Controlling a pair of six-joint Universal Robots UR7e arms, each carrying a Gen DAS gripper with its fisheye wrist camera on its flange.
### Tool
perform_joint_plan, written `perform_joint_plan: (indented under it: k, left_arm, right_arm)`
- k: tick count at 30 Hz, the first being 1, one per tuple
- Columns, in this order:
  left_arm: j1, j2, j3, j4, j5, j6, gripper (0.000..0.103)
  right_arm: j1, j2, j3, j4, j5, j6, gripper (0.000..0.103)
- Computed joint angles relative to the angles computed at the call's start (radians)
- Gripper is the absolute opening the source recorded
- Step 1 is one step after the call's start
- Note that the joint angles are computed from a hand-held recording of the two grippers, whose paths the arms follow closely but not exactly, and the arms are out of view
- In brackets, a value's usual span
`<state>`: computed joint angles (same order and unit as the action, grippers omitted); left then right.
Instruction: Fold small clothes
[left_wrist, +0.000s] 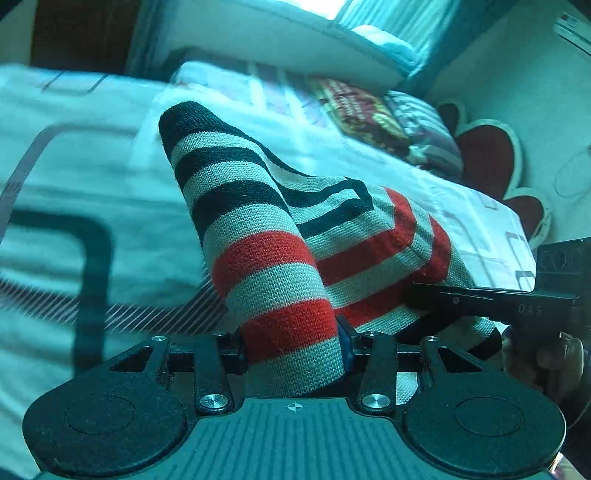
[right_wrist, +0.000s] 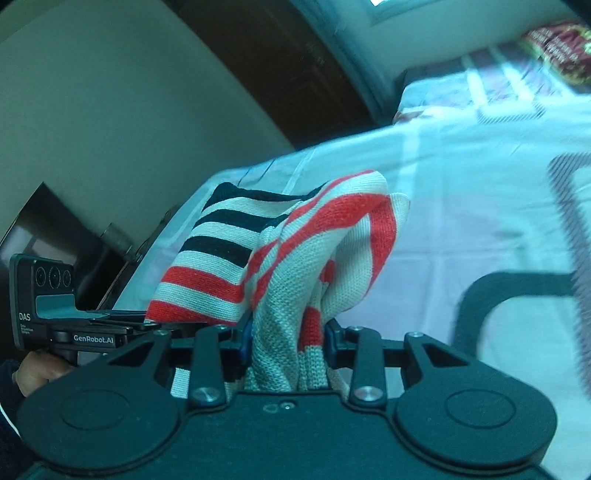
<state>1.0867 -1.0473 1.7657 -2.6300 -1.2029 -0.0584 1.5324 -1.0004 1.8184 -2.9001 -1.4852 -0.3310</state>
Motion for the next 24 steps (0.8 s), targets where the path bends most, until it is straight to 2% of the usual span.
perform_joint_plan:
  k: [3, 4, 5, 7, 10, 13, 14, 16, 18, 21, 23, 24]
  left_arm:
    - [0.062, -0.023, 0.051, -0.016, -0.022, -0.054, 0.048]
    - [0.083, -0.028, 0.075, -0.056, -0.042, -0.066, 0.057]
    - [0.098, -0.033, 0.098, -0.108, -0.065, -0.074, 0.063]
    - [0.111, -0.042, 0.149, -0.204, -0.1, -0.088, 0.064]
    - [0.095, -0.05, 0.19, -0.272, -0.055, -0.067, 0.066]
    - [0.042, -0.101, 0.253, -0.345, 0.025, -0.027, 0.067]
    - [0.03, -0.121, 0.277, -0.378, 0.032, 0.008, 0.074]
    - [-0.002, -0.152, 0.325, -0.422, 0.093, 0.028, 0.082]
    - [-0.012, -0.163, 0.342, -0.416, 0.124, 0.018, 0.082]
    - [-0.024, -0.157, 0.36, -0.392, 0.178, -0.014, 0.082]
    - [-0.028, -0.16, 0.392, -0.434, 0.196, -0.066, 0.082]
    - [-0.033, -0.159, 0.405, -0.452, 0.213, -0.082, 0.082]
  right_arm:
    - [-0.011, 0.07, -0.054, 0.071, -0.031, 0.025, 0.036]
    - [-0.026, 0.09, -0.06, 0.072, -0.044, 0.019, 0.039]
    - [-0.044, 0.094, -0.053, 0.055, -0.016, 0.02, 0.038]
    - [-0.085, 0.08, -0.051, 0.091, 0.067, 0.029, 0.036]
    - [-0.086, 0.065, -0.063, 0.134, 0.061, 0.018, 0.038]
    - [-0.056, -0.009, -0.001, 0.096, -0.011, 0.0, 0.056]
    - [-0.047, -0.04, 0.018, 0.091, -0.022, -0.043, 0.051]
    - [-0.028, -0.101, 0.056, 0.083, -0.034, -0.13, 0.043]
    - [-0.006, -0.132, 0.082, 0.084, -0.044, -0.203, 0.038]
    - [0.041, -0.123, 0.115, 0.043, -0.105, -0.322, 0.03]
    - [0.06, -0.105, 0.13, 0.009, -0.161, -0.365, 0.018]
    - [0.07, -0.087, 0.136, -0.017, -0.218, -0.369, 0.016]
